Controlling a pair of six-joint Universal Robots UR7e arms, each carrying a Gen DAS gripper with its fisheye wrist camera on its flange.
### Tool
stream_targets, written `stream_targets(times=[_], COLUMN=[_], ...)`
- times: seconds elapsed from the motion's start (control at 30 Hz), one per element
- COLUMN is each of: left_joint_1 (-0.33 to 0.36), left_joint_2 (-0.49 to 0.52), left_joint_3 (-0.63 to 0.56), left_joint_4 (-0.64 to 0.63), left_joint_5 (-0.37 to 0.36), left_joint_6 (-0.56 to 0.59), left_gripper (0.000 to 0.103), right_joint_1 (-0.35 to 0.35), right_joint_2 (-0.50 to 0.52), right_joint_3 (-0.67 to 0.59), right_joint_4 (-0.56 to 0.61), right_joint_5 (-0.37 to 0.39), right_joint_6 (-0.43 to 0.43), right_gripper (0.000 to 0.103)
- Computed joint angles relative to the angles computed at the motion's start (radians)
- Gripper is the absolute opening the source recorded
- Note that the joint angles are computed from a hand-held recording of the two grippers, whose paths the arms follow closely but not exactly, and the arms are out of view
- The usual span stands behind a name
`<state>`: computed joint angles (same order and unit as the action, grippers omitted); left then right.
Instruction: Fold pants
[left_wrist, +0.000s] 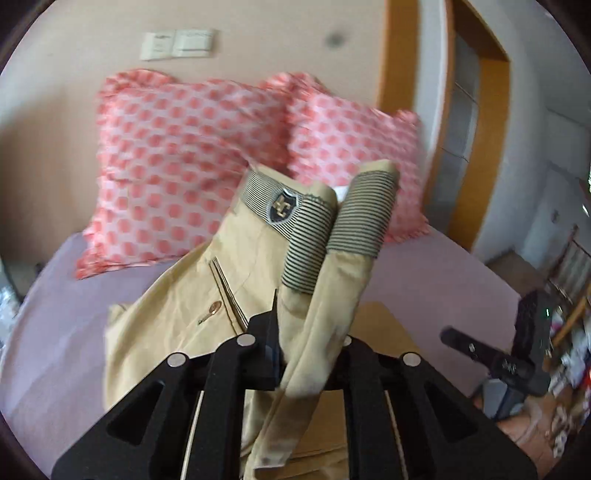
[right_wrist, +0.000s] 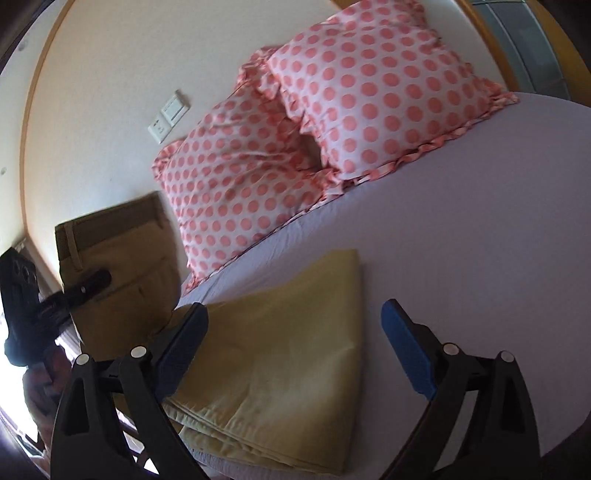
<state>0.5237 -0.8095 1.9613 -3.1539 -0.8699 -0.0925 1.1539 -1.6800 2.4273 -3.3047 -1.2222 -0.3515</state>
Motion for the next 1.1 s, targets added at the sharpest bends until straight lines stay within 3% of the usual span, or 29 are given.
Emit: stream_targets(times=[0.1,0.13,0.23,0.27,0.4,0.47,0.57,0.63,0.8,0.87,1.0,1.1], left_joint_1=[0.018,0.013,-0.048,-0.05,-0.036,-0.034,-0.028,-0.009,0.111,0.188,0.266,0.31], left_joint_2=[0.13,0.17,0.257,0.255,0.209,0.186,0.098,0.042,-0.09,-0.13,-0.143,-0.124], left_joint_3=[-0.074,-0.081,-0.035,-0.025,0.006,0.02,0.089,0.125,0.131,0.107,0.051,0.003], left_joint_4=[0.146,0.155,-0.009,-0.024,-0.018,-0.026,-0.013,-0.029,0.066,0.125,0.244,0.299], left_joint_5=[-0.158,-0.162,-0.016,-0.018,-0.096,-0.144,-0.259,-0.263,-0.099,-0.133,-0.143,-0.194], left_joint_6=[0.011,0.023,0.166,0.174,0.177,0.195,0.154,0.124,-0.112,-0.197,-0.263,-0.271], left_gripper=[0.009,0.01,0.011,0.011,0.018,0.024,0.045,0.063,0.062,0.062,0.062,0.063], right_joint_1=[-0.057,-0.065,-0.059,-0.056,-0.041,-0.02,0.028,0.05,0.084,0.09,0.112,0.101], right_joint_2=[-0.047,-0.056,-0.059,-0.055,-0.016,0.01,0.056,0.079,0.126,0.137,0.163,0.167], right_joint_3=[0.0,-0.003,-0.027,-0.039,-0.109,-0.146,-0.2,-0.226,-0.268,-0.289,-0.297,-0.305], right_joint_4=[0.021,0.038,0.094,0.122,0.265,0.324,0.386,0.42,0.446,0.489,0.459,0.463], right_joint_5=[0.034,0.037,0.015,0.016,0.051,0.028,-0.064,-0.117,-0.216,-0.217,-0.253,-0.227], right_joint_6=[0.035,0.035,0.019,0.014,0.017,0.02,-0.005,-0.025,-0.059,-0.064,-0.072,-0.04], right_gripper=[0.098,0.098,0.098,0.098,0.098,0.098,0.098,0.089,0.071,0.058,0.055,0.055])
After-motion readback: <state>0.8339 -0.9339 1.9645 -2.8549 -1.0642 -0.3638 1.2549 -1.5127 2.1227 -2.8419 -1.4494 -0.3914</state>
